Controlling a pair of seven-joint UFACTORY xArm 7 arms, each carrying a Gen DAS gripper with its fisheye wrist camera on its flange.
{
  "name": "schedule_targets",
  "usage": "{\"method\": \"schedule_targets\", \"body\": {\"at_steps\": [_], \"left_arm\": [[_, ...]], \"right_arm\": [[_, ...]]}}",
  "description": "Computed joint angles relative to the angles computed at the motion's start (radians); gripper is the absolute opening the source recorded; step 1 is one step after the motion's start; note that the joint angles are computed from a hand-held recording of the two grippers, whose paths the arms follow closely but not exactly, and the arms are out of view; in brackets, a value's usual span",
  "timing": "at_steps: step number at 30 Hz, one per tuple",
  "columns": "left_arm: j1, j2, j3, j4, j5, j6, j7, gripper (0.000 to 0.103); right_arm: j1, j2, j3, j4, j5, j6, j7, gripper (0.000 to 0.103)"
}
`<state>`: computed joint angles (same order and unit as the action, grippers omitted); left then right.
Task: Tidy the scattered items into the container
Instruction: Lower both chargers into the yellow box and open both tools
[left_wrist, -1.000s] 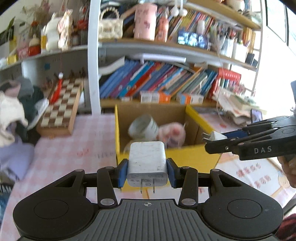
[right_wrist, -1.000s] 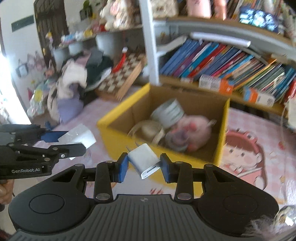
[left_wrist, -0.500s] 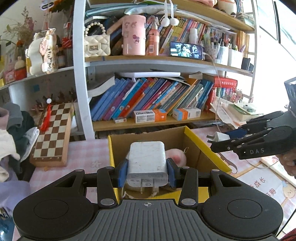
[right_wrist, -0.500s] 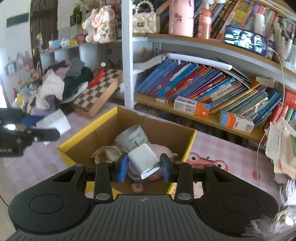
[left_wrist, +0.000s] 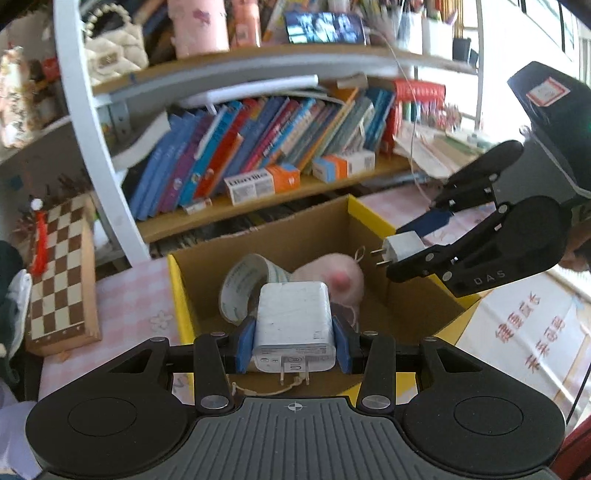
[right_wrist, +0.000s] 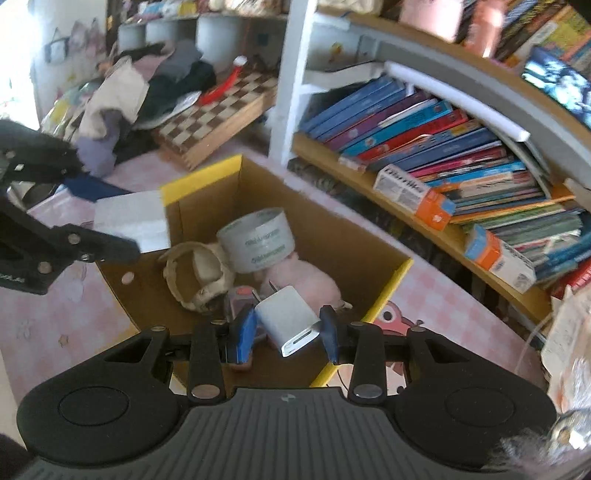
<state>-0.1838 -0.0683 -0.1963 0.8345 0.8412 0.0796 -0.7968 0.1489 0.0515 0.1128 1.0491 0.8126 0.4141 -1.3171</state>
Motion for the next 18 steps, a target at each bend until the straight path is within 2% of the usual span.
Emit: {"method": "schedule_targets", "body": {"at_steps": [4,7,14,18], "left_arm": [[-0.057,0.06,0.028,0.033,-0.296,0.045,0.283,0.042],[-0.083,0.09,0.035,0.055,-0.46,0.075,0.44,0.042],[-0.112,0.154,0.038,0.112,-0.656,0.139,0.615,0.042],[-0.105,0.185,0.025,0.15,-0.785,0.188,0.721,0.042]], "right_arm": [[-0.005,0.057,0.003,0.057,-0.094,0.044,0.02,0.035],[-0.015,0.098,0.009,0.098,-0.167,0.08,0.047,0.035],[-0.043,0.173,0.029,0.179,-0.274,0.178,0.1,0.035],[-0.052,0.2,0.041,0.206,-0.318,0.23,0.082,0.035]]}}
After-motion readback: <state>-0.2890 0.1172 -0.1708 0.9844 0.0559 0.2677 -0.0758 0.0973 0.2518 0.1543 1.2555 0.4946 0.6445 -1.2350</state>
